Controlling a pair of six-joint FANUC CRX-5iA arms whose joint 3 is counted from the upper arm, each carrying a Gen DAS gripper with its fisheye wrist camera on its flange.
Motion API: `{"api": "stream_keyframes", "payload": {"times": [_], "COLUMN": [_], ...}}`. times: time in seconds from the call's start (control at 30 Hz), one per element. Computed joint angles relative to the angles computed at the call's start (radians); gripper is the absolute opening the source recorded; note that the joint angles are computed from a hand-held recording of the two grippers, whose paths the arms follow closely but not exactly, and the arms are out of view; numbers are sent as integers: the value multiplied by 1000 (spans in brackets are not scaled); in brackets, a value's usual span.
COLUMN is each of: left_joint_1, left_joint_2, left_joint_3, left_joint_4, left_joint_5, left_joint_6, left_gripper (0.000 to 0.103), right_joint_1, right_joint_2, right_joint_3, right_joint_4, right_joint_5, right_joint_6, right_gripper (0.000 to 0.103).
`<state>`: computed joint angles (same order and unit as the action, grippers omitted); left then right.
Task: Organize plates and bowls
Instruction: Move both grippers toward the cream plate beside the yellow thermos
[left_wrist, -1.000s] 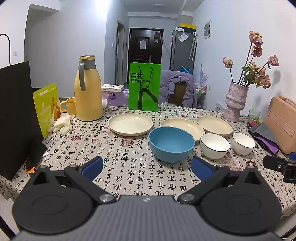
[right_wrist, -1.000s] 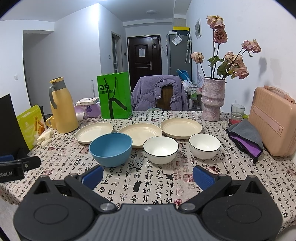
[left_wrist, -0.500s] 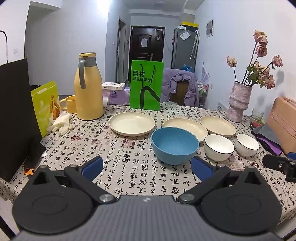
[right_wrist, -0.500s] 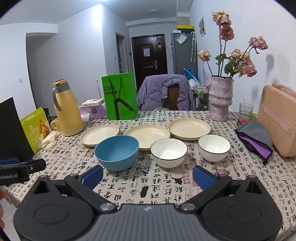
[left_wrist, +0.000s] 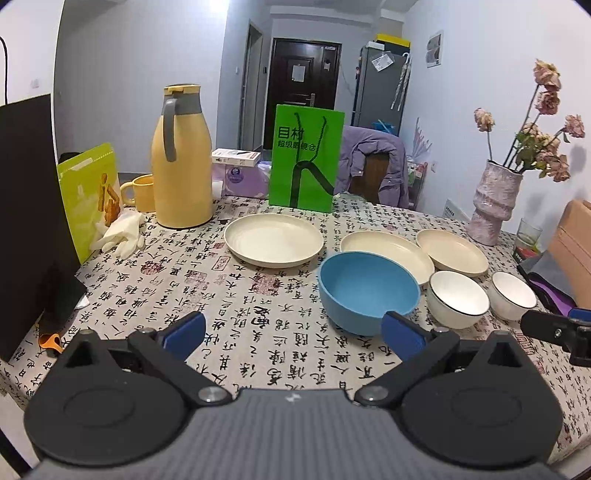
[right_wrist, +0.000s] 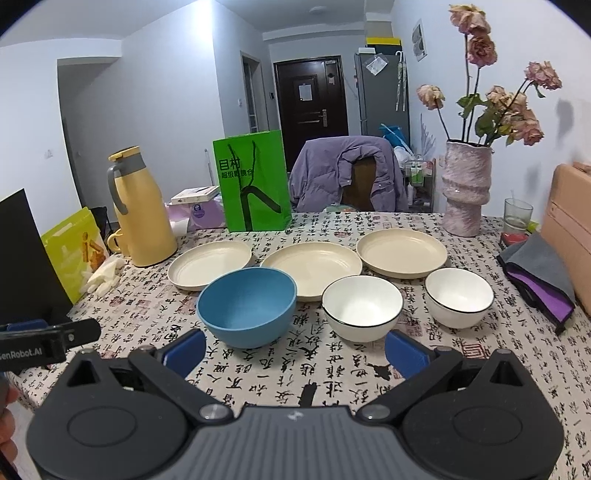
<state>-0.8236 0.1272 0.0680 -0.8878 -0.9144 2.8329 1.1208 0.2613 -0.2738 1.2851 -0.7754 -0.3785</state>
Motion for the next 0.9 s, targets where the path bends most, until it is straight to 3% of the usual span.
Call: {"api": "stream_keyframes", "payload": {"times": [0.63,0.9], "left_joint_1": [131,169], "left_joint_2": [64,103], "left_joint_3": [50,88], "left_joint_4": [48,48], "left_joint_5": [71,88], "left_joint_6": [-26,-34], "left_gripper": [103,103], "right_joint_1": [-119,-170], "right_joint_2": [126,184], "right_joint_3": [139,193], "right_joint_4": [22,92], "right_joint_5": [132,183], "right_joint_6": [59,28], "right_gripper": [103,103]}}
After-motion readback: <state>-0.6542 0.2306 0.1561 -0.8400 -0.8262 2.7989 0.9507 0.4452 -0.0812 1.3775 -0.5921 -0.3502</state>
